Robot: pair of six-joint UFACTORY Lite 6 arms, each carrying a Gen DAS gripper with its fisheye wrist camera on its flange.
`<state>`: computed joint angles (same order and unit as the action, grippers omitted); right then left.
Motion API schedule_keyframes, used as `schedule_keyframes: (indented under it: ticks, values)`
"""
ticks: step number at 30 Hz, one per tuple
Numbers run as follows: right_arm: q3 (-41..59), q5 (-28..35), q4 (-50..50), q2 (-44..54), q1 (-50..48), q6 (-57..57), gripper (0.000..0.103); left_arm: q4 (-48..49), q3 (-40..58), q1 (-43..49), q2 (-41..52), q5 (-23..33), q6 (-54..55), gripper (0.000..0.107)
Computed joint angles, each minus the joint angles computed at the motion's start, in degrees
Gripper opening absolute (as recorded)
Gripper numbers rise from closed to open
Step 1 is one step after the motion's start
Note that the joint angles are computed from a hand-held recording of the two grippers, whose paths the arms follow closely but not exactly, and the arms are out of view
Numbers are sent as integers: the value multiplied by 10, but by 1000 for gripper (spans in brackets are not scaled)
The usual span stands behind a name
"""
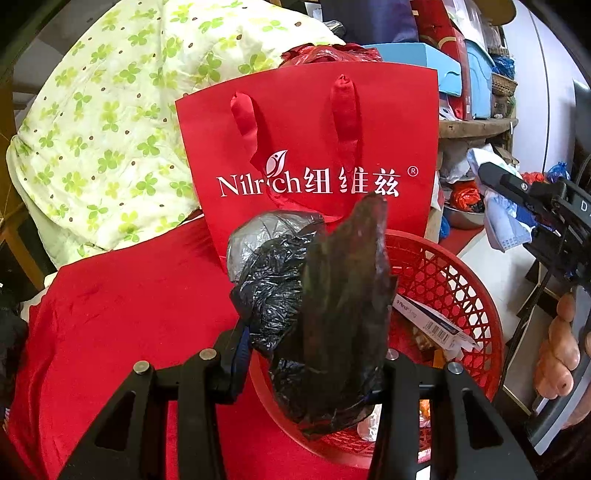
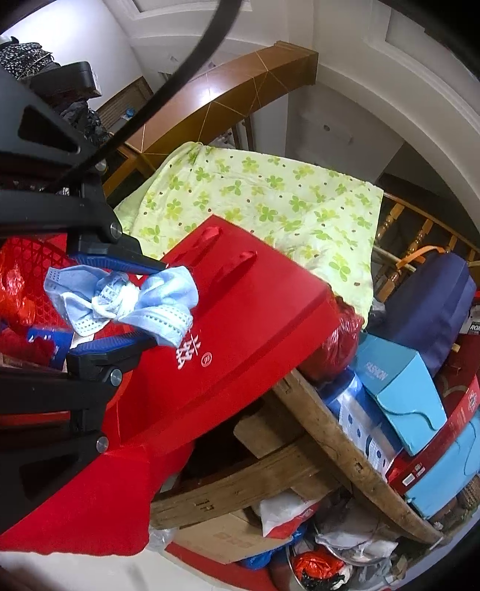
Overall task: Collect trash
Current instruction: 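Carry the black bag over the basket with left tool while right tool brings blue wrapper, then open the left tool over the basket while right tool releases the blue wrapper inside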
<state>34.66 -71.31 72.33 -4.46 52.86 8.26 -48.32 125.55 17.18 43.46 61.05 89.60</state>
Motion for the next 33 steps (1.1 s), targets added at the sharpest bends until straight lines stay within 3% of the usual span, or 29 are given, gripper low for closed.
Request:
schedule_keyframes:
  ticks: [13,33]
  values:
    - [75,13,-28,54,-2,-41,34,-7,44,9,24,17,-13,48]
    - [56,21,-8,45,-4,-40,34,-26,-21,-12,-3,6,14,48]
